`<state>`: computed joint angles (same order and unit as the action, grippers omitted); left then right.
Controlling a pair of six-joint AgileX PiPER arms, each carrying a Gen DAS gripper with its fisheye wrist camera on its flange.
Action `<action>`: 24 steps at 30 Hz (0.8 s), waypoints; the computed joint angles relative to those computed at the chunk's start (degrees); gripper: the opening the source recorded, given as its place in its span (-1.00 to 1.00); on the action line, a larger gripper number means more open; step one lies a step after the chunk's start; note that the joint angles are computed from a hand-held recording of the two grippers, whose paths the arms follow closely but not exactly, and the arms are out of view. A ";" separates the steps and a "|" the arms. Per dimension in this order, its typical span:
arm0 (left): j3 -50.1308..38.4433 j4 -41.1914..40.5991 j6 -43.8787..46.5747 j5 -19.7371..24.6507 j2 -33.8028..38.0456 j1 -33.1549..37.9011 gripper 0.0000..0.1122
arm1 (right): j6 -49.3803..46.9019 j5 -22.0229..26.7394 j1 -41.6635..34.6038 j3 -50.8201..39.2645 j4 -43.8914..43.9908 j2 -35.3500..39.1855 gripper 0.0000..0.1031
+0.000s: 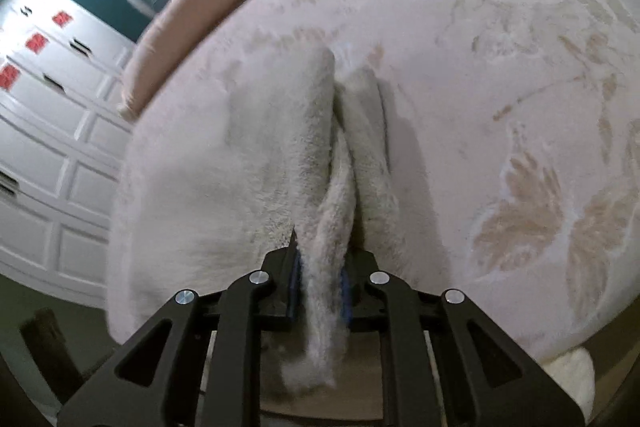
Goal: Fold small clothes
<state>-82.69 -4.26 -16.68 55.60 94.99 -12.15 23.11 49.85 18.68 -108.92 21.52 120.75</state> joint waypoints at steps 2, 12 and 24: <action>-0.20 -1.11 -0.07 0.08 -2.39 0.47 -0.73 | 1.13 1.35 0.44 -0.14 -2.59 -1.66 -0.59; -20.15 1.71 -2.99 5.63 8.16 -3.47 -0.54 | 7.68 -0.66 3.48 1.71 -1.83 -3.13 0.17; -25.80 9.91 -6.15 10.23 14.65 -7.97 -0.54 | 1.95 -10.62 3.04 7.03 1.40 -9.05 -0.58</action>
<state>-108.49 5.65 -22.83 65.83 109.64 -20.12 25.06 39.23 21.71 -101.89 22.91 111.70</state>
